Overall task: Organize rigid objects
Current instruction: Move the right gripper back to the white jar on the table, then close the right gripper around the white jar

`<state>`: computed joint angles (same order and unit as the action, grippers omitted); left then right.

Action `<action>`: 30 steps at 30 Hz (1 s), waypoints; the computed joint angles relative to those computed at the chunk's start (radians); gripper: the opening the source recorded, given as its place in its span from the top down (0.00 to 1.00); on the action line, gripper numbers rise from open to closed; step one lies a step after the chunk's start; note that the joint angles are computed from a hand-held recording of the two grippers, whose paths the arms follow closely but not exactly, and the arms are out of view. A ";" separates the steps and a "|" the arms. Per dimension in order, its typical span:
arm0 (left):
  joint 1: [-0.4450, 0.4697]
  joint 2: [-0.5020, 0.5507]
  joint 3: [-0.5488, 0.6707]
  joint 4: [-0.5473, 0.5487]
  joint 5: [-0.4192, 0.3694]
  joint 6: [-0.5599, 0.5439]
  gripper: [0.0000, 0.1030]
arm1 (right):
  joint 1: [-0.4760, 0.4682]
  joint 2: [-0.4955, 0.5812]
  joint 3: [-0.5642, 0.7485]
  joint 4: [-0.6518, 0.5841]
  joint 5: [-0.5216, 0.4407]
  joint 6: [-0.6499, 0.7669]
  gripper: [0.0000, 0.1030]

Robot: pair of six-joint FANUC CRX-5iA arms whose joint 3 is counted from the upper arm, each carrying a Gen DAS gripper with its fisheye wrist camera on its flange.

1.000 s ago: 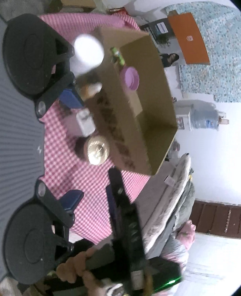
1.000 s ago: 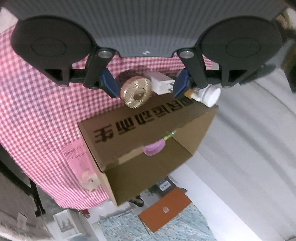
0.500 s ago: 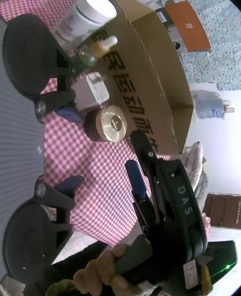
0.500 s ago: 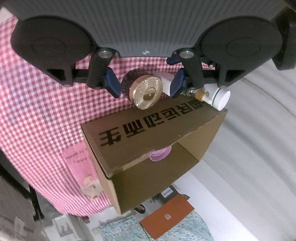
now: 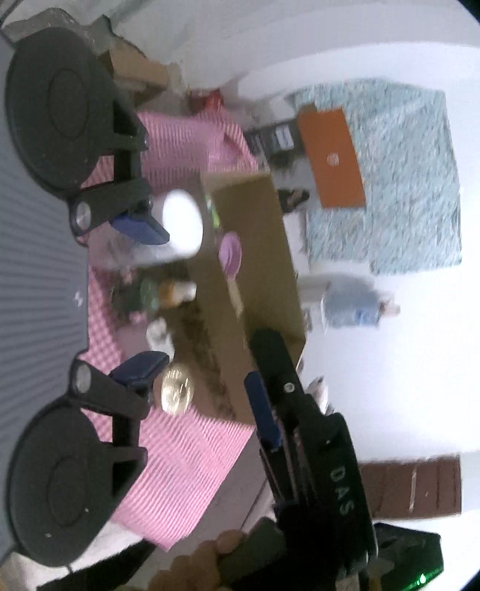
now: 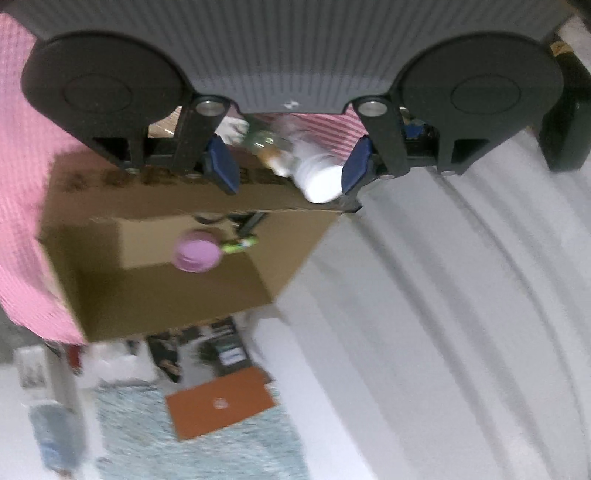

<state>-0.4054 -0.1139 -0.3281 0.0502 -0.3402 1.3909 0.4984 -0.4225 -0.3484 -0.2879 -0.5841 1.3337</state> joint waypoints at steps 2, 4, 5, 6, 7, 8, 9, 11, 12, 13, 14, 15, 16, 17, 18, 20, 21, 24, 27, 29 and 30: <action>0.012 0.007 0.015 -0.039 -0.007 0.050 0.37 | 0.017 0.042 0.043 -0.011 -0.017 0.037 0.37; 0.028 0.019 0.019 -0.042 -0.005 0.066 0.37 | 0.035 0.084 0.083 -0.011 -0.033 0.066 0.36; 0.033 0.022 0.015 -0.040 0.002 0.066 0.37 | 0.048 0.105 0.100 0.001 -0.041 0.070 0.35; 0.039 0.029 0.016 -0.033 0.005 0.060 0.37 | 0.058 0.126 0.117 0.011 -0.050 0.072 0.35; 0.046 0.039 0.017 -0.018 0.005 0.042 0.36 | 0.066 0.150 0.137 0.019 -0.061 0.076 0.35; 0.051 0.048 0.019 -0.004 0.005 0.026 0.36 | 0.073 0.173 0.156 0.027 -0.071 0.079 0.34; 0.059 0.054 0.011 0.021 0.012 0.001 0.36 | 0.077 0.197 0.176 0.034 -0.081 0.084 0.34; 0.072 0.066 -0.005 0.085 0.029 -0.056 0.36 | 0.099 0.238 0.198 0.080 -0.087 0.063 0.34; 0.078 0.073 -0.015 0.129 0.043 -0.092 0.36 | 0.117 0.244 0.193 0.112 -0.084 0.043 0.34; 0.085 0.073 -0.029 0.173 0.051 -0.132 0.37 | 0.126 0.258 0.200 0.136 -0.087 0.033 0.34; 0.089 0.078 -0.038 0.215 0.061 -0.168 0.37 | 0.137 0.271 0.203 0.164 -0.089 0.017 0.34; 0.093 0.084 -0.047 0.255 0.070 -0.205 0.37 | 0.144 0.283 0.207 0.184 -0.091 0.006 0.34; 0.095 0.087 -0.051 0.276 0.073 -0.227 0.37 | 0.146 0.293 0.211 0.186 -0.092 0.012 0.35; 0.096 0.092 -0.054 0.292 0.079 -0.244 0.37 | 0.146 0.304 0.219 0.186 -0.098 0.017 0.35; 0.097 0.095 -0.058 0.313 0.085 -0.267 0.37 | 0.147 0.314 0.228 0.187 -0.106 0.020 0.35; 0.099 0.095 -0.068 0.333 0.089 -0.287 0.40 | 0.146 0.328 0.238 0.186 -0.118 0.026 0.35; 0.100 0.097 -0.072 0.355 0.091 -0.306 0.42 | 0.144 0.336 0.244 0.182 -0.125 0.031 0.35; 0.099 0.102 -0.097 0.447 0.114 -0.387 0.45 | 0.138 0.357 0.263 0.168 -0.141 0.044 0.36; 0.091 0.100 -0.119 0.515 0.143 -0.453 0.49 | 0.131 0.375 0.278 0.150 -0.151 0.061 0.37; 0.090 0.103 -0.120 0.518 0.150 -0.457 0.49 | 0.122 0.387 0.290 0.128 -0.159 0.076 0.43; 0.089 0.102 -0.123 0.523 0.152 -0.459 0.49 | 0.115 0.393 0.297 0.111 -0.165 0.088 0.43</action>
<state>-0.3161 -0.0119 -0.4512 0.5730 -0.1883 0.9316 0.6131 -0.0298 -0.0510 -0.1770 -0.7487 1.4214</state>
